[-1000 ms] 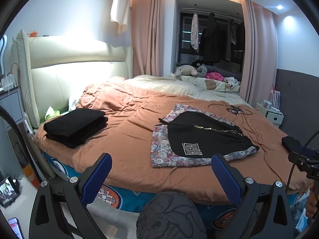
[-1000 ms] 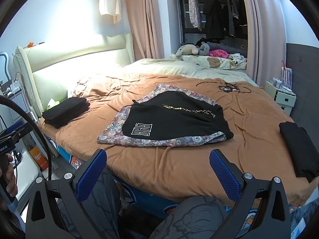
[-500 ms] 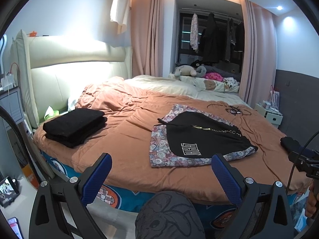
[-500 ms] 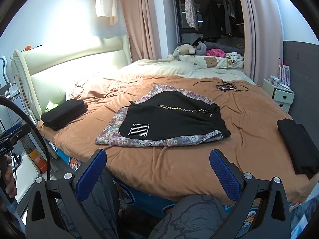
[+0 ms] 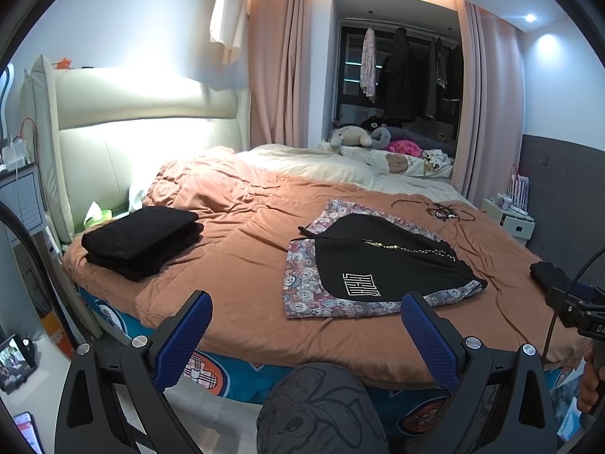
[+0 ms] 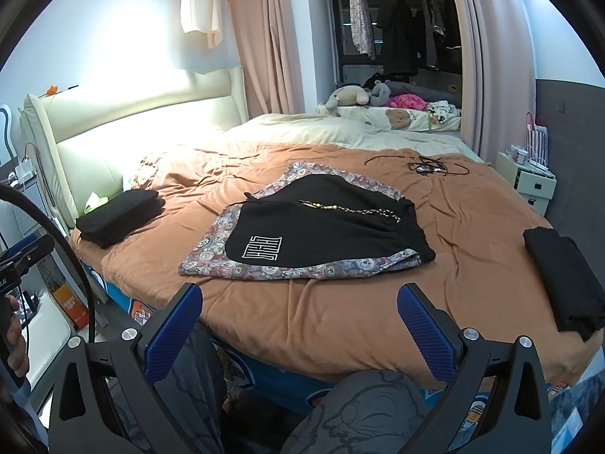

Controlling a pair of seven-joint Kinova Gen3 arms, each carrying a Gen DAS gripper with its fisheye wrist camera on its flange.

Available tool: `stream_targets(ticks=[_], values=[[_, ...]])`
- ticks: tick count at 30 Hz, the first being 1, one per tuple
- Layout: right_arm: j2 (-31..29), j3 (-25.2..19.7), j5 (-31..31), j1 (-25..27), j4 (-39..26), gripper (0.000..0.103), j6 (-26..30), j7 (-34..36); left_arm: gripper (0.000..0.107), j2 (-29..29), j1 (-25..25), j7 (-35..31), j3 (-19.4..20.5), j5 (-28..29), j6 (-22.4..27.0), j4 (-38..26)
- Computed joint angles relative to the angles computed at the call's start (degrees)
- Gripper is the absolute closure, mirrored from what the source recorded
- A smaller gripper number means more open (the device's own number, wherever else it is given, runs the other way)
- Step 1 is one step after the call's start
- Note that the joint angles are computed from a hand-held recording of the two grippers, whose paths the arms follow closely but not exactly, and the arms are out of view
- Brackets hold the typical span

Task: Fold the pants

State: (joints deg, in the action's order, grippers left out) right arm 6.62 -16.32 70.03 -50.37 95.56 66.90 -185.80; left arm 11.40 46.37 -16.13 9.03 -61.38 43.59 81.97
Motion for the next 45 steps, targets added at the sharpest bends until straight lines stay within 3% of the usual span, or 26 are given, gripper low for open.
stream_targets(ticks=[22, 36, 42, 45], values=[[0.8, 0.6, -1.0, -0.1, -1.9, 0.0, 0.5, 2.9, 0.007, -0.3, -1.0, -0.9, 0.2, 2.1, 0.1, -0.4], [2.1, 2.6, -1.9, 1.2, -3.8, 0.0, -1.6, 4.3, 0.005, 6.9, 2.8, -8.6, -2.9, 7.0, 12.6, -14.2], [2.5, 3.8, -2.6, 2.6, -4.8, 0.0, -3.7, 4.7, 0.005, 6.3, 0.5, -14.1, -4.3, 12.2, 7.0, -14.9], [3.0, 4.5, -3.1, 3.4, -5.3, 0.0, -4.5, 5.2, 0.005, 7.3, -0.1, -16.4, -4.9, 13.4, 6.6, -16.4]])
